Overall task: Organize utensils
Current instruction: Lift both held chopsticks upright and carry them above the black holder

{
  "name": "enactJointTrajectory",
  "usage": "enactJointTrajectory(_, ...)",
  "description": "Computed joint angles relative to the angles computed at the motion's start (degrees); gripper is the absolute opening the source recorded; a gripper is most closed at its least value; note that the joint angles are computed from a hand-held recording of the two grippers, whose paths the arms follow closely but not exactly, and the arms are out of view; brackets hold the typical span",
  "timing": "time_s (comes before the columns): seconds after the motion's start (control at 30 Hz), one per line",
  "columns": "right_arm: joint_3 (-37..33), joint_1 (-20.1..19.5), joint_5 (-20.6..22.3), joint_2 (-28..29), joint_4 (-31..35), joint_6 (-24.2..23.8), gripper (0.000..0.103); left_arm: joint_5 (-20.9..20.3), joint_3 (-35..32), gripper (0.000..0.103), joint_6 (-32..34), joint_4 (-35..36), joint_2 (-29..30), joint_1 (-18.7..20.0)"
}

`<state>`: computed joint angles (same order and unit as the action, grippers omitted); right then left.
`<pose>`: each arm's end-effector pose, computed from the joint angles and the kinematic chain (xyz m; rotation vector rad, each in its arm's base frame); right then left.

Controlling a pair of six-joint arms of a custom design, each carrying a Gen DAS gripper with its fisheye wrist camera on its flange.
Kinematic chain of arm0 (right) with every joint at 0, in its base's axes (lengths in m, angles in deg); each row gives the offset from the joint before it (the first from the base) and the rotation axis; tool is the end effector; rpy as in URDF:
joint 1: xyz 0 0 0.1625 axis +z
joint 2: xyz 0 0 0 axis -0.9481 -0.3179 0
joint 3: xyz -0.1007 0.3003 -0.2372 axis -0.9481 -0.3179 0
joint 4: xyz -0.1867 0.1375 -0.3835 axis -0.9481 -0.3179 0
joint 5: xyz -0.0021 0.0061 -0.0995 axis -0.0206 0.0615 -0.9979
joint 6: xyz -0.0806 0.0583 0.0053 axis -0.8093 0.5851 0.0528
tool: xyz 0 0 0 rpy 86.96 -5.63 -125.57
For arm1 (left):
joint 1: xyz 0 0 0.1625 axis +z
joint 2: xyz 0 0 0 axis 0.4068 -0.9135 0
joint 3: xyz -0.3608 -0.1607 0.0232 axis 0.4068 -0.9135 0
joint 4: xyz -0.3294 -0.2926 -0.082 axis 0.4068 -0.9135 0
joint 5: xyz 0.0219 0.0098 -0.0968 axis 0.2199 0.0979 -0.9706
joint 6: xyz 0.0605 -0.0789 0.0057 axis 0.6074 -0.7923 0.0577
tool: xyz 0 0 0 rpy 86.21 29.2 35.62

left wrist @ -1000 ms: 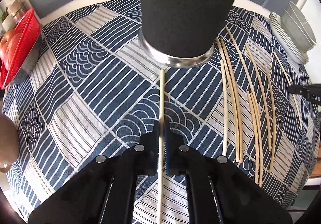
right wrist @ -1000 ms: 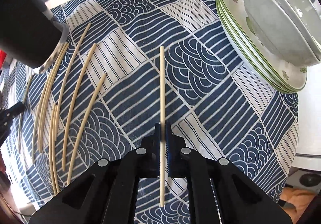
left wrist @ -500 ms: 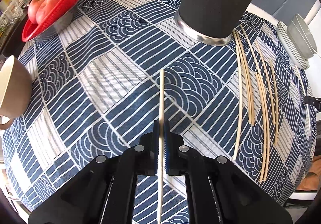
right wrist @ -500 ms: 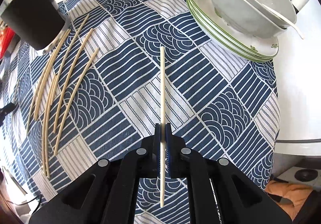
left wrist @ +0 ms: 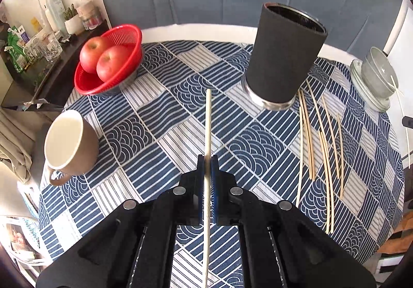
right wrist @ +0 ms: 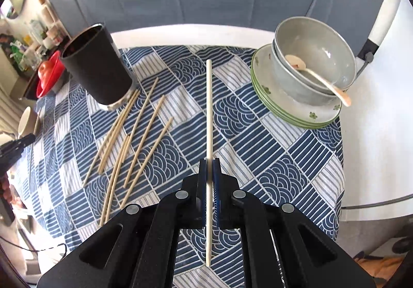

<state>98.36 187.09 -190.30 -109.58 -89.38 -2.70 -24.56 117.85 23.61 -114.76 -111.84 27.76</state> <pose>0.2685 -0.4166 0.1585 0.2991 -2.3606 0.5540 -0.0477 -0.4019 0.3417 0.3368 2.2915 -0.6230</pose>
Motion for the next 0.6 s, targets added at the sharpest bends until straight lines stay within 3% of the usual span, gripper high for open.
enactJointTrajectory(0.33, -3.9, 4.2, -0.8, 2.2, -4.9, -4.4, 0.005, 3.2, -3.9, 0.005, 4.1, -7.7, 3.1, -3.3)
enactJointTrajectory(0.6, -6.8, 5.8, 4.6, 5.7, -12.9, -11.2, 0.005, 3.0, -5.8, 0.005, 7.9, -14.2, 5.3, -5.6)
